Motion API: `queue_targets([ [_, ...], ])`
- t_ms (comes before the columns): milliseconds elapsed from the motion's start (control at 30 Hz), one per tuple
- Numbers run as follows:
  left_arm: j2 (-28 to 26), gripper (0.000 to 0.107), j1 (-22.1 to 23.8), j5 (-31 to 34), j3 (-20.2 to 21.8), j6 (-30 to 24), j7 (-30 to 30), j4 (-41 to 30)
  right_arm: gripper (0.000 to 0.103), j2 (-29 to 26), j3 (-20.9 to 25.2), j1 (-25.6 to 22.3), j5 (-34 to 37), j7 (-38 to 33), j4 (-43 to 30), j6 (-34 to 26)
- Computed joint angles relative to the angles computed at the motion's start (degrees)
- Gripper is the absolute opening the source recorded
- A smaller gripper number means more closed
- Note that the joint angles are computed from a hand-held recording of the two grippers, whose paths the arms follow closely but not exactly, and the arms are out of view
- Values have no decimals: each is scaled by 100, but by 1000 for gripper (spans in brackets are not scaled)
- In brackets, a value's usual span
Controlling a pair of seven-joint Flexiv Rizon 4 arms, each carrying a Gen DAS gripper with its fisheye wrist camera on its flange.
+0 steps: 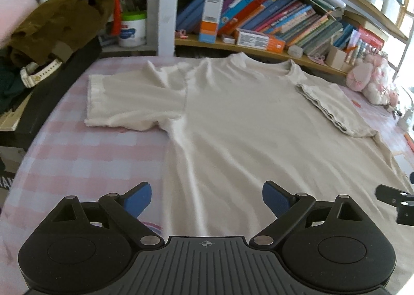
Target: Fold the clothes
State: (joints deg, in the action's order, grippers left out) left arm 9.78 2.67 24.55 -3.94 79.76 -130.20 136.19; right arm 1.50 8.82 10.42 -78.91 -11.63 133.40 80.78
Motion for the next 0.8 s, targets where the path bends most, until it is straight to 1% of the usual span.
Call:
queue_targets([
  [100, -48, 94, 194, 177, 61, 174, -133, 17, 102, -2, 0, 1, -60, 54, -8, 58],
  [167, -117, 92, 326, 241, 126, 324, -269, 32, 102, 7, 42, 39, 138, -103, 20, 6],
  [200, -179, 83, 344, 121, 215, 446, -284, 71, 102, 7, 78, 81, 305, -234, 25, -76],
  [233, -243, 76, 357, -25, 306, 572, -274, 114, 102, 14, 102, 114, 415, -319, 35, -138],
  [300, -376, 50, 378, -378, 472, 796, -234, 200, 102, 20, 133, 168, 560, -432, 40, -233],
  [367, -521, 40, 430, -774, 623, 998, -274, 284, 102, 32, 150, 208, 664, -523, 46, -304],
  [433, -650, 40, 595, -871, 707, 1138, -543, 278, 102, 45, 167, 242, 753, -604, 52, -368],
  [500, -787, 40, 802, -598, 786, 1213, -968, 141, 102, 58, 179, 267, 841, -683, 58, -424],
  [533, -883, 40, 857, -464, 851, 1232, -1083, 35, 102, 65, 181, 274, 866, -705, 59, -446],
  [633, -1255, 40, 852, -241, 1124, 1297, -996, -342, 102, 80, 184, 284, 921, -756, 62, -500],
  [700, -1504, 40, 920, -559, 1131, 1558, -616, -387, 102, 88, 189, 289, 988, -822, 71, -527],
  [733, -1622, 40, 890, -600, 1197, 1641, -561, -444, 102, 91, 190, 290, 1014, -851, 76, -536],
  [800, -1825, 40, 623, -574, 1518, 1637, -640, -608, 102, 99, 192, 288, 1062, -895, 87, -551],
])
